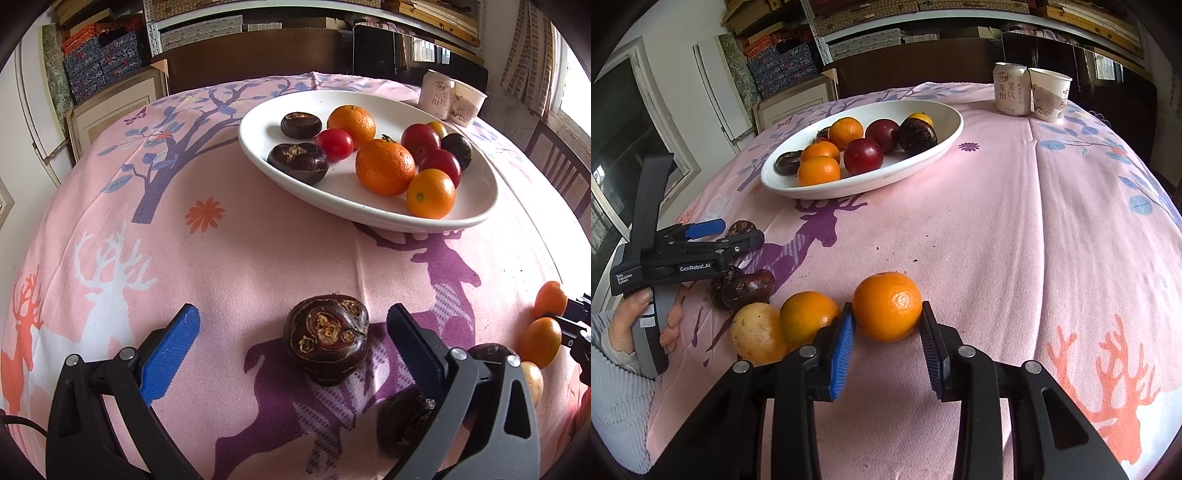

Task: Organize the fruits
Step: 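Grasp an orange with the right gripper while the left gripper grasps a dark brown fruit, then carry the orange and dark brown fruit onto the plate and open both grippers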

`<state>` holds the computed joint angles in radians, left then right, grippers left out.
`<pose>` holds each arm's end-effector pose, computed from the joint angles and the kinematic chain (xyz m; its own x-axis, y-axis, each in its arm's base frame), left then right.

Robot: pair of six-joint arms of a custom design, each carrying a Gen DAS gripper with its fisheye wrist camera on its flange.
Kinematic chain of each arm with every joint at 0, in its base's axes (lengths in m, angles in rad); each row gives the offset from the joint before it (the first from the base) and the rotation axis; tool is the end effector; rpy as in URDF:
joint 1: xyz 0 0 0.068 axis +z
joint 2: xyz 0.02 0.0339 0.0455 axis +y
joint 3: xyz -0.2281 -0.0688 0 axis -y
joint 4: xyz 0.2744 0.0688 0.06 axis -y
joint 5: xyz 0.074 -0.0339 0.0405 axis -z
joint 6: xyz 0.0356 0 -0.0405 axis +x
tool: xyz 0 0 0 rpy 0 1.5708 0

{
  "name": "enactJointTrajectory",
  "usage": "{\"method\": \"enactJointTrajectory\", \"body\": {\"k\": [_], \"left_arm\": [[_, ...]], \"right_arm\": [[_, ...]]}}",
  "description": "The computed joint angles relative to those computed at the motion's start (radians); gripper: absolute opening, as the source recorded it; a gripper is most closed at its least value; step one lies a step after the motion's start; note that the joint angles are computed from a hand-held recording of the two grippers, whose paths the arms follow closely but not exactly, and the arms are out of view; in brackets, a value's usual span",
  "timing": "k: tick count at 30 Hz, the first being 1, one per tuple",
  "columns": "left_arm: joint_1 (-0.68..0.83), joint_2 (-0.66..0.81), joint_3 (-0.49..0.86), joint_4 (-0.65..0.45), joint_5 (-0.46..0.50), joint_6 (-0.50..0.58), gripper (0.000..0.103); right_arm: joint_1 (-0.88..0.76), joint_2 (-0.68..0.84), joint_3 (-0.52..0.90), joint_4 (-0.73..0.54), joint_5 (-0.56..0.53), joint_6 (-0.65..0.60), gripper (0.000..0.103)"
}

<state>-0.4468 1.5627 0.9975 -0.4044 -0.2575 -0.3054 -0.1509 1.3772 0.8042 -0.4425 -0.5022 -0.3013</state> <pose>0.3136 -0.1402 0.1559 -0.7959 0.0589 -0.6026 0.0510 0.9982 0.0302 0.2939 -0.0274 0.1496 -0.7669 -0.1465 -0.6248 -0.3631 0.9019 0.2342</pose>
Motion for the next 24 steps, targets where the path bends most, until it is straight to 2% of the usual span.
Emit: {"method": "enactJointTrajectory", "body": {"k": [4, 6, 7, 10, 15, 18, 20, 22, 24], "left_arm": [[0.01, -0.023, -0.021, 0.014, 0.022, -0.005, 0.073], [0.002, -0.041, -0.037, 0.018, 0.015, -0.001, 0.064], [-0.005, -0.051, -0.047, 0.021, 0.013, 0.002, 0.055], [-0.022, -0.067, -0.062, 0.03, 0.013, 0.012, 0.042], [0.007, -0.136, -0.127, 0.092, 0.063, -0.025, 0.042], [0.007, -0.157, -0.129, 0.106, 0.056, -0.031, 0.042], [0.009, -0.161, -0.104, 0.111, 0.052, -0.034, 0.042], [0.012, -0.143, -0.05, 0.107, 0.043, -0.036, 0.042], [0.023, -0.09, 0.034, 0.098, 0.05, -0.033, 0.042]], "right_arm": [[0.001, -0.002, -0.001, 0.001, 0.002, 0.0, 0.036], [0.001, -0.001, -0.001, 0.001, 0.0, 0.002, 0.036], [0.0, 0.0, -0.001, 0.001, -0.003, 0.003, 0.036], [-0.002, 0.004, 0.001, 0.0, -0.008, 0.003, 0.036], [-0.017, 0.011, 0.006, -0.002, -0.029, 0.007, 0.036], [-0.035, 0.01, 0.007, 0.006, -0.046, 0.025, 0.036], [-0.049, -0.01, 0.006, 0.03, -0.075, 0.043, 0.036], [-0.031, -0.032, 0.024, 0.055, -0.049, 0.066, 0.035], [0.0, 0.009, 0.109, 0.041, -0.036, 0.104, 0.035]]}}
